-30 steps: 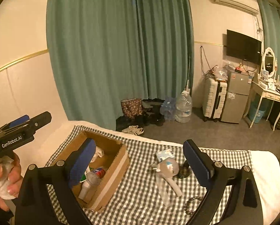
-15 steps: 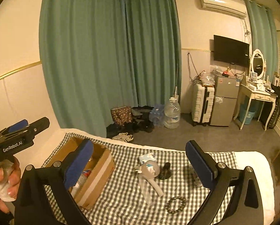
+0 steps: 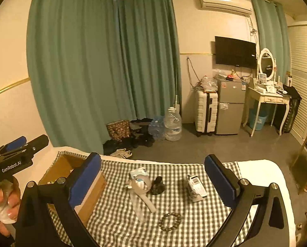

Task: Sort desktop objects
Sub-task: 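Move both grippers back over the bed toward the remaining items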

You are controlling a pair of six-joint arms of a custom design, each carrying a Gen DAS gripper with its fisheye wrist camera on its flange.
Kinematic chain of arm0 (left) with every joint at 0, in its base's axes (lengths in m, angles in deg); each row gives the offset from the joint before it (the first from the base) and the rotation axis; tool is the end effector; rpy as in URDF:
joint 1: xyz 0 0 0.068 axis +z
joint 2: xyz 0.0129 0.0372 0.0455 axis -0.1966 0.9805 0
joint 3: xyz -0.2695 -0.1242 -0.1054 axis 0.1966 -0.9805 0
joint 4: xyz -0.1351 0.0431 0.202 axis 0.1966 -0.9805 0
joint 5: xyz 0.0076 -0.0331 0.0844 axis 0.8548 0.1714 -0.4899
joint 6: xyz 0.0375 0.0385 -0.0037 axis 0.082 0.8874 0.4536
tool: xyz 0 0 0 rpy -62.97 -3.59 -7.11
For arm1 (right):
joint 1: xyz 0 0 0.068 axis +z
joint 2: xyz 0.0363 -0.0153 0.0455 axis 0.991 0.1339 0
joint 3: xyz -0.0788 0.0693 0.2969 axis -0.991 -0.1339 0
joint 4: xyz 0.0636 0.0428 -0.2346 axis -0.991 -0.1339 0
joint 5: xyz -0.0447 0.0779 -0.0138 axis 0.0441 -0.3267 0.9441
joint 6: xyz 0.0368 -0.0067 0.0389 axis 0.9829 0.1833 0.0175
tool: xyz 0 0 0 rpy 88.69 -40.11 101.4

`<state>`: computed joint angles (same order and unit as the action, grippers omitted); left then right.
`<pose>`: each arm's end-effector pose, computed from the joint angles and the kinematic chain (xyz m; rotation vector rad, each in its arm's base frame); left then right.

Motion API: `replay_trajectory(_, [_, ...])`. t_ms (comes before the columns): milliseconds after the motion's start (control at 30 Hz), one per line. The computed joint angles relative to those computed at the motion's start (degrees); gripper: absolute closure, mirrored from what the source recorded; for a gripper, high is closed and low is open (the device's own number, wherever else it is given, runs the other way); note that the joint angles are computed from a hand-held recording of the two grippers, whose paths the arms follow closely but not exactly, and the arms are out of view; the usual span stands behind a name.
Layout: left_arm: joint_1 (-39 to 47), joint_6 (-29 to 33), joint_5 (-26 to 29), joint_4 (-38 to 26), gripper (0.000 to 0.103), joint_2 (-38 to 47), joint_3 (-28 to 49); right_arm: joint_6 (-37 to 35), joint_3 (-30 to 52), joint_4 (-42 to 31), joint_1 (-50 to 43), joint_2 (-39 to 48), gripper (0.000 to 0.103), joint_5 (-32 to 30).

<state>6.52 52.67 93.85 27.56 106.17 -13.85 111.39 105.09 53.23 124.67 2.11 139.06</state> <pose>0.3144 0.0798 0.3721 0.3079 2.0044 -0.2900 0.2096 0.1531 0.3673 0.4152 1.9624 -0.1351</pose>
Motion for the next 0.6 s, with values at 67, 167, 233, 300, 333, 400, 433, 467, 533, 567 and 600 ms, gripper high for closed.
replay_trajectory(67, [-1.19,-0.03,-1.06,0.72,0.0,-0.32,-1.15,0.21,-1.34,0.25,-0.78,-1.1,0.002,-0.38])
replay_trajectory(167, [-2.62,0.11,-2.46,1.75,0.0,-0.02,-2.29,0.07,-3.9,1.45,-2.34,-2.85,0.002,-1.48])
replay_trajectory(233, [-3.76,-0.17,-3.43,2.23,0.0,0.26,-2.81,-0.6,-5.97,3.03,-4.23,-4.13,0.002,-3.24])
replay_trajectory(300, [-4.81,-0.39,-4.27,2.83,0.0,0.56,-3.19,-1.38,-7.36,4.28,-6.09,-4.64,0.002,-4.83])
replay_trajectory(333, [-5.55,-0.45,-4.92,3.39,0.0,0.81,-3.5,-1.94,-8.02,4.94,-7.06,-4.85,0.002,-5.59])
replay_trajectory(400, [-6.49,-0.38,-5.79,4.18,0.0,1.37,-3.84,-2.87,-8.98,6.01,-8.59,-5.05,0.002,-6.81])
replay_trajectory(433, [-7.23,-0.36,-6.49,4.81,0.0,1.88,-4.17,-3.41,-9.68,6.84,-9.55,-5.2,0.002,-7.51])
replay_trajectory(467, [-7.61,-0.36,-6.82,5.15,0.0,2.19,-4.35,-3.92,-10.26,7.51,-10.4,-5.36,0.002,-8.18])
replay_trajectory(533, [-9.04,-0.62,-8.23,6.33,0.0,3.21,-5.11,-4.7,-11.75,9.4,-12.27,-5.11,0.002,-9.85])
replay_trajectory(567, [-9.47,-0.67,-8.68,6.78,0.0,3.8,-5.31,-5.01,-12.54,10.39,-13.29,-4.87,0.002,-10.8])
replay_trajectory(600, [-10.01,-0.8,-9.3,7.3,0.0,4.37,-5.61,-5.22,-13.39,11.28,-14.33,-4.72,0.002,-11.84])
